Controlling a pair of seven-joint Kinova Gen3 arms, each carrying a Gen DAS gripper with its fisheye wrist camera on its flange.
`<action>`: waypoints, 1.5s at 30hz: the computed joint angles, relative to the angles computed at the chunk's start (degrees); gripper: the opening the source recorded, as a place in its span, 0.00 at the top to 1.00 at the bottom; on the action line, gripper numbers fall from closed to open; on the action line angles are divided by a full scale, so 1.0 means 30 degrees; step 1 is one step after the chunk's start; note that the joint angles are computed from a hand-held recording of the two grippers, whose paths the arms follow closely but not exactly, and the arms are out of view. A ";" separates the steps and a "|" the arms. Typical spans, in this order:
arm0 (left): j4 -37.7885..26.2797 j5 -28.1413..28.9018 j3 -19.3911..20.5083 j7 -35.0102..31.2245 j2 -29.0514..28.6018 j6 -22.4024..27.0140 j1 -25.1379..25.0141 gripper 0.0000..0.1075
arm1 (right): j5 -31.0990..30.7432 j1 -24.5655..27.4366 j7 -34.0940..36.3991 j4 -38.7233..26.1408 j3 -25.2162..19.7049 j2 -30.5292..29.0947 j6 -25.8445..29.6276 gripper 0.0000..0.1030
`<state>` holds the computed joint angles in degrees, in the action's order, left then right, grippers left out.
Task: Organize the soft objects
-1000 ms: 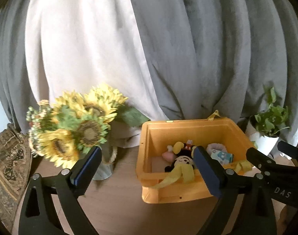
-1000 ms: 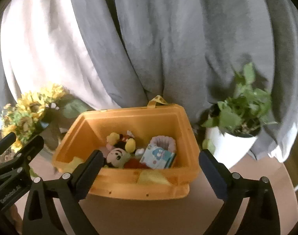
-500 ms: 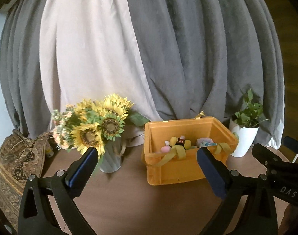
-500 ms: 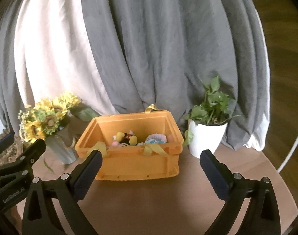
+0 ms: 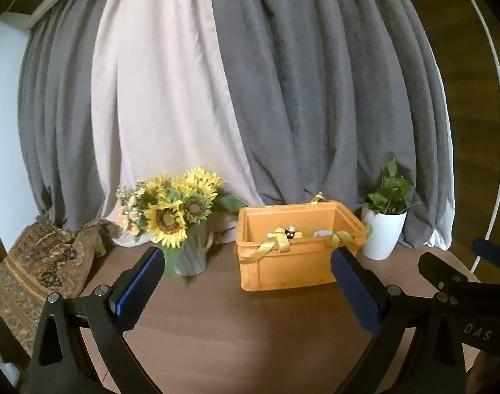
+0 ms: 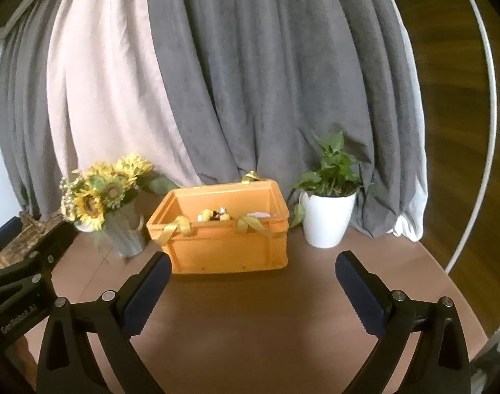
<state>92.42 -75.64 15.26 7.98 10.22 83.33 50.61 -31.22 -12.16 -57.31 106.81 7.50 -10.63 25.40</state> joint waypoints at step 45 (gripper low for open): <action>-0.1310 0.0835 0.1224 0.2211 0.1142 0.7221 0.6301 0.04 | 0.3476 -0.2478 -0.0879 0.3153 0.4016 -0.7030 0.2713 0.01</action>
<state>88.50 -73.13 18.94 14.61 13.65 105.00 69.51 -20.79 -19.60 -59.95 116.27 19.55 -31.72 33.54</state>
